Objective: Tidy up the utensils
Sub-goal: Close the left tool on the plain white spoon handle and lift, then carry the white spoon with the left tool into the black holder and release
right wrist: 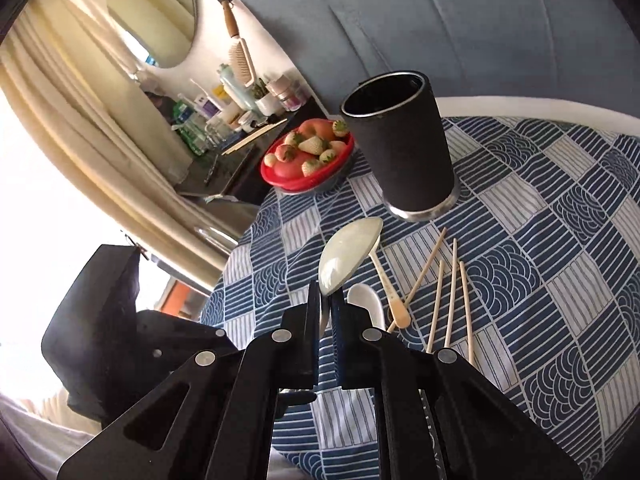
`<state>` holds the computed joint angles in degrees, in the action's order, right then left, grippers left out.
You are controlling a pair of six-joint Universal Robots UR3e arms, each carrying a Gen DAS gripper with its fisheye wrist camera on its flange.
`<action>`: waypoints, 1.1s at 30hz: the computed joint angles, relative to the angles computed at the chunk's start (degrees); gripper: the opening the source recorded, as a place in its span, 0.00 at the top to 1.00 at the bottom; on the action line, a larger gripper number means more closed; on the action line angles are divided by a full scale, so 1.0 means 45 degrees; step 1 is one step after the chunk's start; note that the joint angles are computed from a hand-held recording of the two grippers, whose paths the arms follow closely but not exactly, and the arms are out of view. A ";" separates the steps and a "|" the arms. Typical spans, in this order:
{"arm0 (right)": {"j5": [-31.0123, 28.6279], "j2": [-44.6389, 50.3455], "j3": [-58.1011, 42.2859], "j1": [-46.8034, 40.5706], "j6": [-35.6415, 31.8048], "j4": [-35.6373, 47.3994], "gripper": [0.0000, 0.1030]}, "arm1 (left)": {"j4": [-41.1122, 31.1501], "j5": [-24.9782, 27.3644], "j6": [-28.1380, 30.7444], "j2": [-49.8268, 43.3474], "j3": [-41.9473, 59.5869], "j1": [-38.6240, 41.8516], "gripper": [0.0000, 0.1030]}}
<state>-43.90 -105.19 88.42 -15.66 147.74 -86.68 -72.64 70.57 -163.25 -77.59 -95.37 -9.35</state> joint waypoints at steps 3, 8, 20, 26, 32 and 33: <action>-0.0217 -0.0742 0.0292 0.0461 0.0579 -0.1015 0.94 | -0.0621 -0.0429 0.0741 0.0428 0.0106 0.0647 0.85; -0.0816 -0.1365 0.0678 0.1450 0.1992 -0.3061 0.94 | -0.1560 -0.1012 0.1959 0.0968 0.0382 0.1701 0.85; -0.1866 0.0348 -0.1885 0.2520 0.3823 -0.5268 0.94 | -0.2322 -0.1583 0.2490 -0.0835 0.3703 0.2385 0.85; -0.1589 0.2851 -0.5067 0.2260 0.3641 -0.5301 0.94 | -0.1942 -0.1341 0.1729 -0.3506 0.7095 0.1993 0.85; -0.1085 0.5923 -0.9388 0.2062 0.3117 -0.4189 0.93 | -0.2971 -0.0765 0.0955 -0.6748 1.1938 0.1463 0.85; -0.1001 0.6427 -1.0108 0.2042 0.3025 -0.3988 0.93 | -0.3136 -0.0594 0.0814 -0.7297 1.2777 0.1370 0.85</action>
<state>-48.40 -76.27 42.93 -6.47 161.36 -104.63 -86.75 67.89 -159.59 -110.42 -37.87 -3.18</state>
